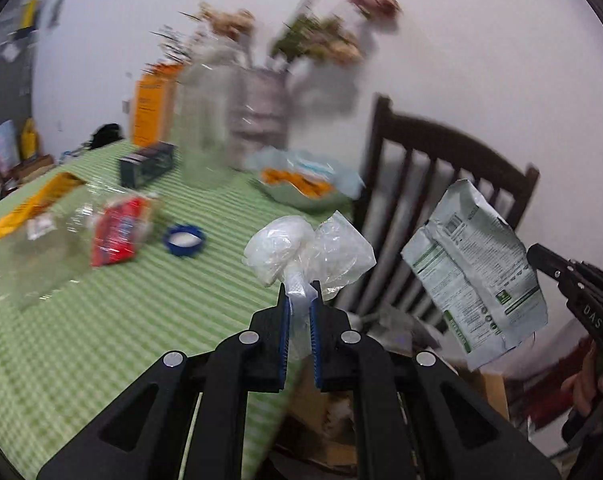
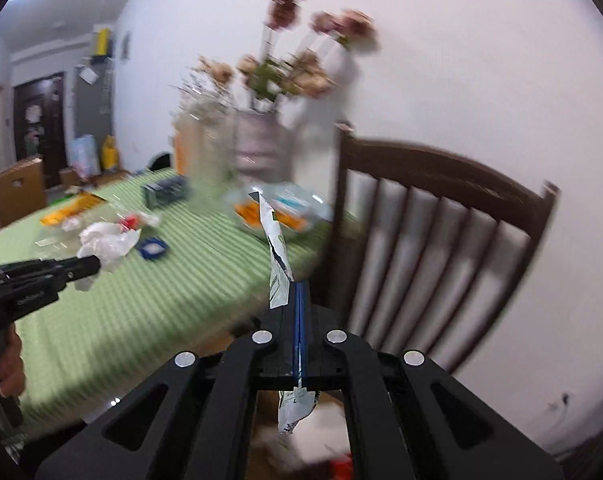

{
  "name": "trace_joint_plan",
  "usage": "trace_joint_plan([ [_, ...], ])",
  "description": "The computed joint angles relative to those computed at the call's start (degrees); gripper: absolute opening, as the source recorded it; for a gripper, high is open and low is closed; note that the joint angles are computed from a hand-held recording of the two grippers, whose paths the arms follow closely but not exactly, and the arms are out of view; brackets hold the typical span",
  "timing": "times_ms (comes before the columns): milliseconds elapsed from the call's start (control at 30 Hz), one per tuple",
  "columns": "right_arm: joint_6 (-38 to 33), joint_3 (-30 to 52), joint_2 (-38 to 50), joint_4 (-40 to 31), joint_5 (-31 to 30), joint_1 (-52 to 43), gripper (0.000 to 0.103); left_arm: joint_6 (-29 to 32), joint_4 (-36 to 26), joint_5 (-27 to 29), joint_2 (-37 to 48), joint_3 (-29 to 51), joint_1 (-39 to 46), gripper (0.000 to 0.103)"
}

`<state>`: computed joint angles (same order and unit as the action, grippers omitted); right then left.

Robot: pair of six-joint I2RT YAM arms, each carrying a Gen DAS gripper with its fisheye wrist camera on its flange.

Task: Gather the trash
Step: 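Carry the plastic bag and paper packet with both tools to the cardboard box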

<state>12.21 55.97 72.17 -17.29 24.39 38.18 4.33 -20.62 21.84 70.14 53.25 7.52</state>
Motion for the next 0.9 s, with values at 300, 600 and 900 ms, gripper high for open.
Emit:
trace_joint_plan([
  [300,0.33,-12.81,-7.91,-4.78,-3.06,-9.24,0.000,-1.82,1.88,-4.29,9.72,-2.80,-12.37,0.007],
  [600,1.99,-20.22,-3.67,-2.94,-11.08,-13.98,0.000,-0.95,2.84,-7.83,19.74,-1.83,-17.33,0.007],
  [900,5.02,-17.39,-2.10,-11.92,-12.89,-10.33,0.000,-0.55,2.36,-8.19,25.78,0.81,-17.90,0.007],
])
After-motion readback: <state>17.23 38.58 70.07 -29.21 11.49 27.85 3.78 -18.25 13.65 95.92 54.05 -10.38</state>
